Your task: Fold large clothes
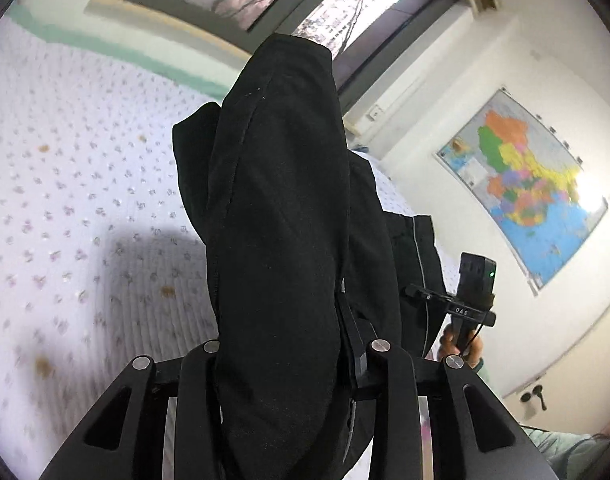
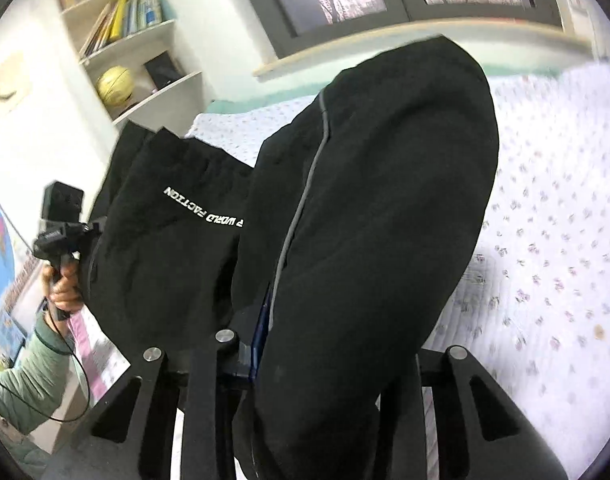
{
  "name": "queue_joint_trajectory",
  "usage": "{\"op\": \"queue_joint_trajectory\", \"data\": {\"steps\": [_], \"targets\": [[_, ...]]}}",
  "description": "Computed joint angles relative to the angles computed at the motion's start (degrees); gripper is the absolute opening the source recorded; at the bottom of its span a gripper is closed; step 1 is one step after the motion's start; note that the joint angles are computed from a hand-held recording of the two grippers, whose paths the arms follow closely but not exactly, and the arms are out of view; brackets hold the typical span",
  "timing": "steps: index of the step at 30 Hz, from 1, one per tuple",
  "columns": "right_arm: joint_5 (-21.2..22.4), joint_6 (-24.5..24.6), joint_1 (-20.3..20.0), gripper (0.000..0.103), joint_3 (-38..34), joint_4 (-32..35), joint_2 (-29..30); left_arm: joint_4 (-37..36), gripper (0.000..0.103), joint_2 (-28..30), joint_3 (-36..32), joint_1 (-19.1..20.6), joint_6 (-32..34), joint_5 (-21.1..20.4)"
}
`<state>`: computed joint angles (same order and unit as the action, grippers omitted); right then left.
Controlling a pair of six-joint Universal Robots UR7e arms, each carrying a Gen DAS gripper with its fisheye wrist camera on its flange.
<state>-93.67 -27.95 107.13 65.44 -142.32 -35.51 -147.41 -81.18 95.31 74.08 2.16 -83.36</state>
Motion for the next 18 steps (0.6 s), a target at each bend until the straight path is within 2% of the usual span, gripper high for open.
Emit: {"op": "queue_joint_trajectory", "data": {"steps": [2,6,7,9,10,11,12,14,15,16,18], "targets": [[-0.67,1.94,1.01,0.036,3.39,-0.12,-2.48,0.48,0.036,-4.07,3.93,-1.32,-1.61,0.97],[-3.22,5.14,2.34,0.036,9.66,-0.17,-5.95,4.29,0.036,-9.19,7.61,-0.25,-4.76,0.46],[-3.39,5.28,2.05,0.036,10.80,-0.05,-6.79,5.13,0.037,-10.09,8.85,0.42,-5.41,0.31],[-0.54,6.64,1.24,0.036,13.20,-0.01,-7.84,6.33,0.038,-11.16,10.98,2.35,-5.99,-0.35],[-1.50,7.95,1.39,0.035,13.63,-0.52,-7.67,4.95,0.039,-11.55,12.52,3.74,-6.23,-0.25],[-4.86,8.67,1.33,0.035,14.33,-2.61,-6.89,2.46,0.041,-11.57,13.72,5.72,-6.01,-0.56],[-9.07,9.50,1.64,0.036,13.93,-2.84,-5.69,1.63,0.042,-11.29,13.80,7.54,-6.58,-1.77],[-12.43,10.39,1.10,0.038,13.44,-2.98,-4.37,0.74,0.045,-9.84,13.22,13.50,-10.34,-6.58],[-16.14,10.23,1.00,0.040,13.25,-4.72,-3.20,0.88,0.047,-8.99,12.95,16.27,-12.12,-7.85],[-17.54,10.79,0.55,0.051,13.10,-5.11,-2.76,0.48,0.055,-8.29,12.77,18.89,-13.36,-10.47],[-15.50,15.97,-2.12,0.066,12.61,-4.02,-2.72,-2.76,0.057,-7.57,13.41,23.99,-15.81,-18.93]]}}
